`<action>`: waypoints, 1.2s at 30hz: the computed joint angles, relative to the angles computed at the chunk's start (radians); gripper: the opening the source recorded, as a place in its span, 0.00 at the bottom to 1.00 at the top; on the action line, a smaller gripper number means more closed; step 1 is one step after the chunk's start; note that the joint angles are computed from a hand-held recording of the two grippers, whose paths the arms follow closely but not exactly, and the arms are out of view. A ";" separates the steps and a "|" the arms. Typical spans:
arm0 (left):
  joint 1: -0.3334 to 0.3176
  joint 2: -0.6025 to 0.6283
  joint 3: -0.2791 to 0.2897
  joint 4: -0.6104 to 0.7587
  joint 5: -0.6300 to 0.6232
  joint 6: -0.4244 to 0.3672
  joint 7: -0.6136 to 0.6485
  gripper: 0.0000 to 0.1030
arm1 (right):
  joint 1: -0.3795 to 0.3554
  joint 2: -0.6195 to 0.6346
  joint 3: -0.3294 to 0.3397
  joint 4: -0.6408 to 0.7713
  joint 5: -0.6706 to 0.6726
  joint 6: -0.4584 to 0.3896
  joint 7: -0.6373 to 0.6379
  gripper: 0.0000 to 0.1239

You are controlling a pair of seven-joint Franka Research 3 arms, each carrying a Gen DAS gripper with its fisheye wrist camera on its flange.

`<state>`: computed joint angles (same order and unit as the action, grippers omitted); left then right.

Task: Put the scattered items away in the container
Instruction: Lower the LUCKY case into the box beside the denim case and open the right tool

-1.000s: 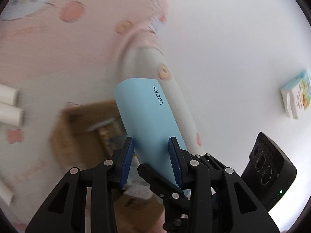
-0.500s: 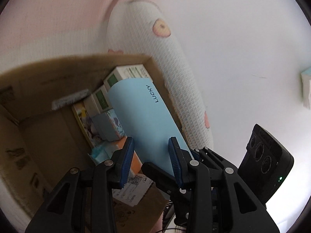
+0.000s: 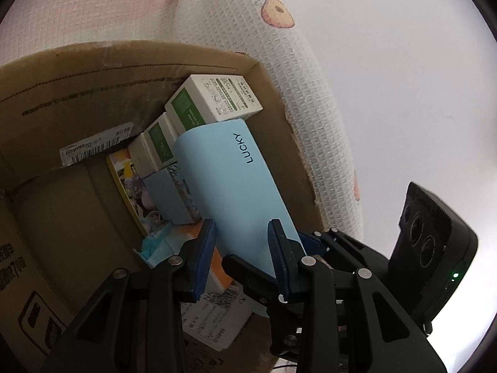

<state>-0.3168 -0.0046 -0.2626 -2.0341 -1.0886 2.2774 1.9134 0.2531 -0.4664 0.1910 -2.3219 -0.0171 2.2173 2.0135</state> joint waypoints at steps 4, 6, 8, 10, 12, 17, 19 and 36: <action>-0.009 0.010 -0.008 0.007 0.059 0.020 -0.015 0.37 | 0.000 0.041 0.006 0.039 -0.024 -0.053 -0.006 0.47; -0.007 0.028 -0.009 0.016 0.061 0.009 -0.035 0.37 | 0.004 0.059 -0.002 0.051 -0.020 -0.077 -0.012 0.48; 0.001 0.047 -0.009 0.030 0.055 -0.008 -0.056 0.37 | 0.006 0.066 -0.015 0.049 -0.004 -0.082 -0.013 0.48; 0.006 0.049 -0.012 0.028 0.063 0.009 -0.072 0.37 | 0.002 0.051 -0.020 0.035 0.002 -0.066 0.000 0.47; 0.008 0.046 -0.015 0.025 0.068 0.020 -0.074 0.37 | -0.015 0.037 0.000 0.039 -0.051 -0.079 0.029 0.48; 0.011 0.053 -0.020 0.030 0.070 0.016 -0.067 0.37 | -0.015 0.033 -0.008 0.049 -0.051 -0.104 0.039 0.47; 0.011 0.053 -0.022 0.030 0.073 0.019 -0.069 0.36 | -0.015 0.025 -0.006 0.039 -0.052 -0.095 0.046 0.40; -0.004 0.074 -0.036 0.049 0.132 0.067 -0.077 0.10 | -0.003 0.135 -0.017 0.109 -0.081 -0.146 0.104 0.22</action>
<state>-0.3210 0.0693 -0.2991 -1.9853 -0.9564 2.3440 1.8363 0.2497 -0.3314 0.1743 -2.2128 -0.0977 2.0711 2.1179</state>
